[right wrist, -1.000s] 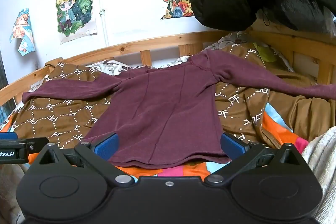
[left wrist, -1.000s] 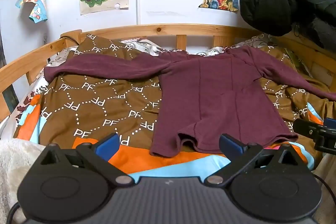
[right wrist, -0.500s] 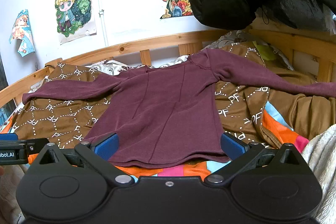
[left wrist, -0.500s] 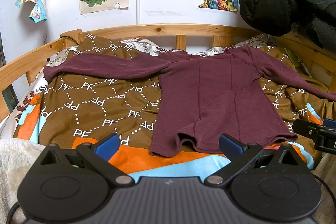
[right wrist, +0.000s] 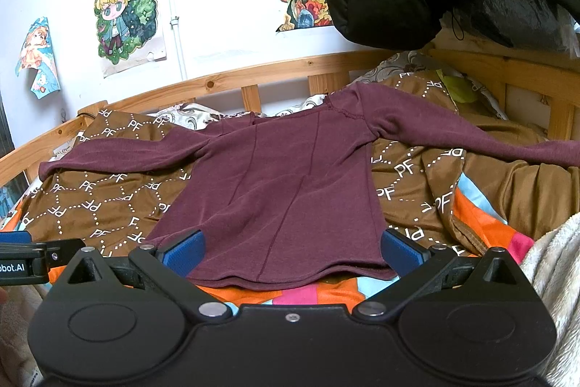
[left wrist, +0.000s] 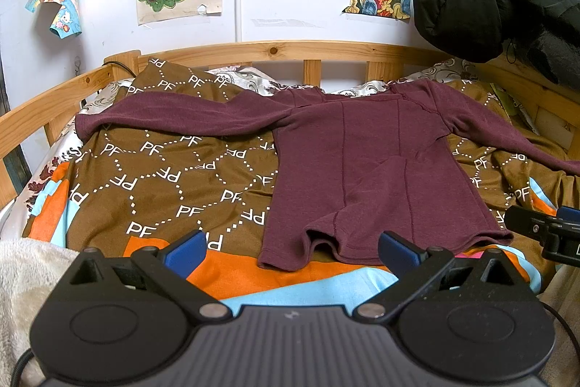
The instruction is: Fold small clothes
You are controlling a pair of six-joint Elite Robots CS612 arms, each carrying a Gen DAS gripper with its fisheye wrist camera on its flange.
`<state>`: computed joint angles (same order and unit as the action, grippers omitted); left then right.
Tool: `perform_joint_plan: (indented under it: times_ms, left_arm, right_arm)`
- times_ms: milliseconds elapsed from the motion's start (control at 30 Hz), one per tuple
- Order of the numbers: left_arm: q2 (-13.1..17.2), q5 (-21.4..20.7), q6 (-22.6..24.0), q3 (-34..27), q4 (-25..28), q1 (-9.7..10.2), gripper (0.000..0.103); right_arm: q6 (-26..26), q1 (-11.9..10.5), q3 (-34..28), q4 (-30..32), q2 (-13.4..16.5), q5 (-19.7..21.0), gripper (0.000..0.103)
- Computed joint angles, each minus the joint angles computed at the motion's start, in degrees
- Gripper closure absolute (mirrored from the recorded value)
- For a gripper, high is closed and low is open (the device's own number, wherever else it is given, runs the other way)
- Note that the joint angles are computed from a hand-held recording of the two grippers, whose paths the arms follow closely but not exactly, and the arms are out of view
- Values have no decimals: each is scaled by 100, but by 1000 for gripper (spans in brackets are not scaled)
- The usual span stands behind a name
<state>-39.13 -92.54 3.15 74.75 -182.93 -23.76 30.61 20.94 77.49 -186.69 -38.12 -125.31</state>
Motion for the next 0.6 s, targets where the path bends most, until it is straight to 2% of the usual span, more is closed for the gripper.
perform_joint_plan:
  times_ms: [600]
  left_arm:
    - [0, -4, -5, -1, 3, 1, 1]
  right_arm:
    - [53, 3, 5, -4, 9, 12, 0]
